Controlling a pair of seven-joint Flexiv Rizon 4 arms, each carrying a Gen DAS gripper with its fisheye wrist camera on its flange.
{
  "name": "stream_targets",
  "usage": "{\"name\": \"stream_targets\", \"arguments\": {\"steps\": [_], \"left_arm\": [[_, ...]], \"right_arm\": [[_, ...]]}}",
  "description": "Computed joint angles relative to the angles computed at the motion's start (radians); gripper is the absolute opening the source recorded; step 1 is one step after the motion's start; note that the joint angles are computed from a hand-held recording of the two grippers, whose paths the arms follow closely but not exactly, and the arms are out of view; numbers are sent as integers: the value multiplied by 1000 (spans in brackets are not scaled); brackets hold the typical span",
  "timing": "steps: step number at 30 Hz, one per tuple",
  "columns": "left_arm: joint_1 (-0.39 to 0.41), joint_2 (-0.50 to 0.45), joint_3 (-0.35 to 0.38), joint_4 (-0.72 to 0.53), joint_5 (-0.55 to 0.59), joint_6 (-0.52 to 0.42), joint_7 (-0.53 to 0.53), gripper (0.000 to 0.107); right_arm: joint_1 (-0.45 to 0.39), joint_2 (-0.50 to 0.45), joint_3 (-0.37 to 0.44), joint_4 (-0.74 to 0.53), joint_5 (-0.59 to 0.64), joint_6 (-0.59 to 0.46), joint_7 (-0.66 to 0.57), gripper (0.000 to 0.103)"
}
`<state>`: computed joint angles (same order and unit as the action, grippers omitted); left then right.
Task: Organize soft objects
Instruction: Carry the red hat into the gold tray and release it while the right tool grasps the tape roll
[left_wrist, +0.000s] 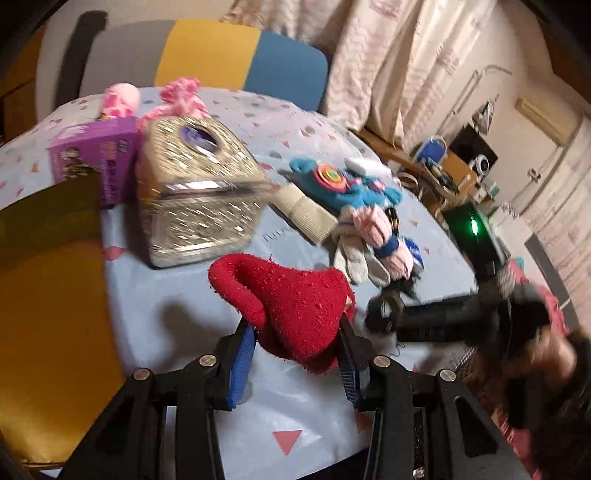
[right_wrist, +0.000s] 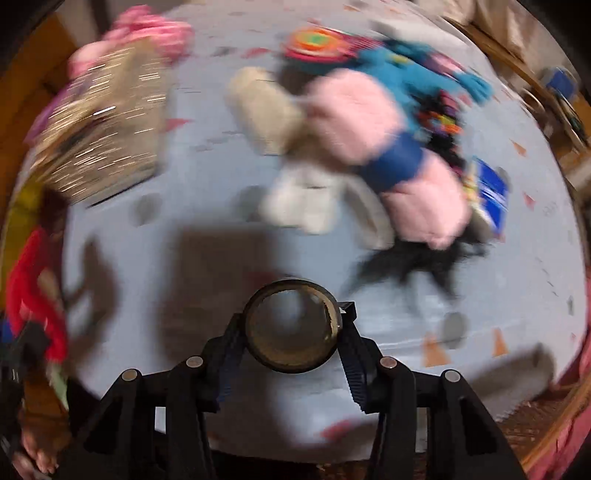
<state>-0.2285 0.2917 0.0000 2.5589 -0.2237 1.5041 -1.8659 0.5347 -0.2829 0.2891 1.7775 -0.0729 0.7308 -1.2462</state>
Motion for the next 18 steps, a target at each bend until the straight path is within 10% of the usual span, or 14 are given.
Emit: {"name": "stream_targets", "arguments": {"steps": [10, 18], "left_arm": [[287, 198, 16, 41, 152, -178, -132, 42], [375, 62, 113, -5, 116, -216, -89, 42]], "right_arm": [[123, -41, -5, 141, -182, 289, 80, 50], [97, -69, 17, 166, -173, 382, 68, 50]]}}
